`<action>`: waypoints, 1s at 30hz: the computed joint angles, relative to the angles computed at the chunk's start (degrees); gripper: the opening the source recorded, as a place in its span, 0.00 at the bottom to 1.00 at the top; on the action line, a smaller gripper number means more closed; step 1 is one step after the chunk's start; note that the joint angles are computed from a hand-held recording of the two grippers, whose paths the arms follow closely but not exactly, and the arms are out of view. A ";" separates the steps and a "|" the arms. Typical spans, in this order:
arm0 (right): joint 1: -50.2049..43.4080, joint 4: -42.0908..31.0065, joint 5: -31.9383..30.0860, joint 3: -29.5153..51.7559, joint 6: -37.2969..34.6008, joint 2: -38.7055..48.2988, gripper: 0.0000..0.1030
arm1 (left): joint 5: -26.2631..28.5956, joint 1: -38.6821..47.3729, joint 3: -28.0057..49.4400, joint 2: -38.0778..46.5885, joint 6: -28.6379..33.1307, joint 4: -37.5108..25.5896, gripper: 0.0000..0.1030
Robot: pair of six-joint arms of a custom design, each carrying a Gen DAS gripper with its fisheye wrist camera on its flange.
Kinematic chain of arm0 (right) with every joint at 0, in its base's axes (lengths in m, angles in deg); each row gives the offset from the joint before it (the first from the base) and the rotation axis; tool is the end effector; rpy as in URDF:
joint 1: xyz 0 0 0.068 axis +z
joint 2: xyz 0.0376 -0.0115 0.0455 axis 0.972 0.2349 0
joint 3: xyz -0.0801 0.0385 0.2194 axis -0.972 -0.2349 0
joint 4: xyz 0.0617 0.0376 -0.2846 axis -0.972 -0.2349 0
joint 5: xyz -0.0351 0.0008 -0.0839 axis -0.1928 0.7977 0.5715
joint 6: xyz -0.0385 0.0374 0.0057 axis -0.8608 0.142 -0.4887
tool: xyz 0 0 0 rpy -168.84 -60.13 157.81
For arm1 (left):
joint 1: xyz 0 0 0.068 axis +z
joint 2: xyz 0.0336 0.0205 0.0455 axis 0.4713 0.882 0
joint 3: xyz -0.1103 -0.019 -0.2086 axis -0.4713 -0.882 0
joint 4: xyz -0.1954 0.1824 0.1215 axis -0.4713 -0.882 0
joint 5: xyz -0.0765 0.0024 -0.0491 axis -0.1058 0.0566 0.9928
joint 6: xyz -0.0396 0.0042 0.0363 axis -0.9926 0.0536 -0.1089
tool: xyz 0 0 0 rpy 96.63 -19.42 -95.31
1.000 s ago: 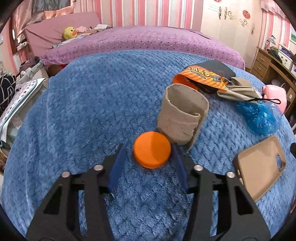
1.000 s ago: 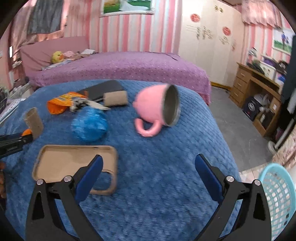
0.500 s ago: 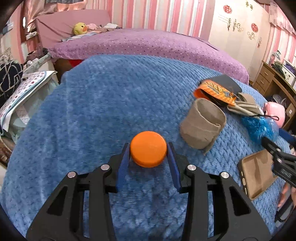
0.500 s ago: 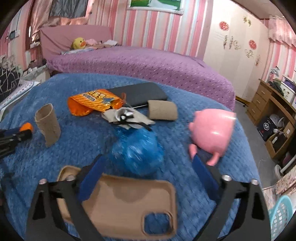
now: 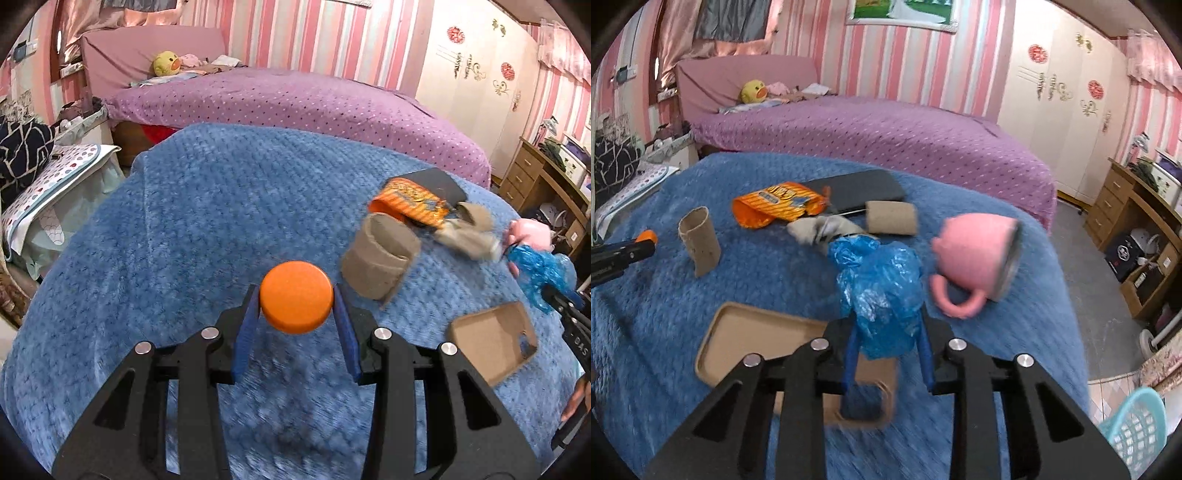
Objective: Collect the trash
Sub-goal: 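Grasp the orange bottle cap with the left tool while the right tool grasps the blue plastic bag, then carry the orange cap and blue bag over the blue basket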
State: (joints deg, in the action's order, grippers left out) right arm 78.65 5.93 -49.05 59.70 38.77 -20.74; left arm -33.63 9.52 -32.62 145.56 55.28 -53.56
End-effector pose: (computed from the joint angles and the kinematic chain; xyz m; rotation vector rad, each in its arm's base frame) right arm 0.2524 0.0071 0.1616 -0.0798 2.2407 -0.1024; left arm 0.2996 -0.0951 0.1453 -0.0643 2.3450 -0.1363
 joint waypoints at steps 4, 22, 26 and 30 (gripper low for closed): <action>-5.74 -5.39 -3.35 -4.24 -1.20 -10.23 0.26 | -1.58 -3.80 -1.42 -3.07 -1.53 -0.80 0.38; -37.30 -14.67 -24.00 -12.89 -10.37 -28.85 0.26 | -13.23 -22.81 1.43 -1.88 -7.33 -4.32 0.38; -43.16 -15.05 -27.51 -12.68 -13.09 -28.60 0.26 | -14.82 -26.66 2.56 -0.62 -9.41 -4.00 0.38; -49.22 -14.05 -30.51 -12.10 -16.10 -25.93 0.26 | -16.69 -30.41 3.72 1.11 -12.03 -2.84 0.38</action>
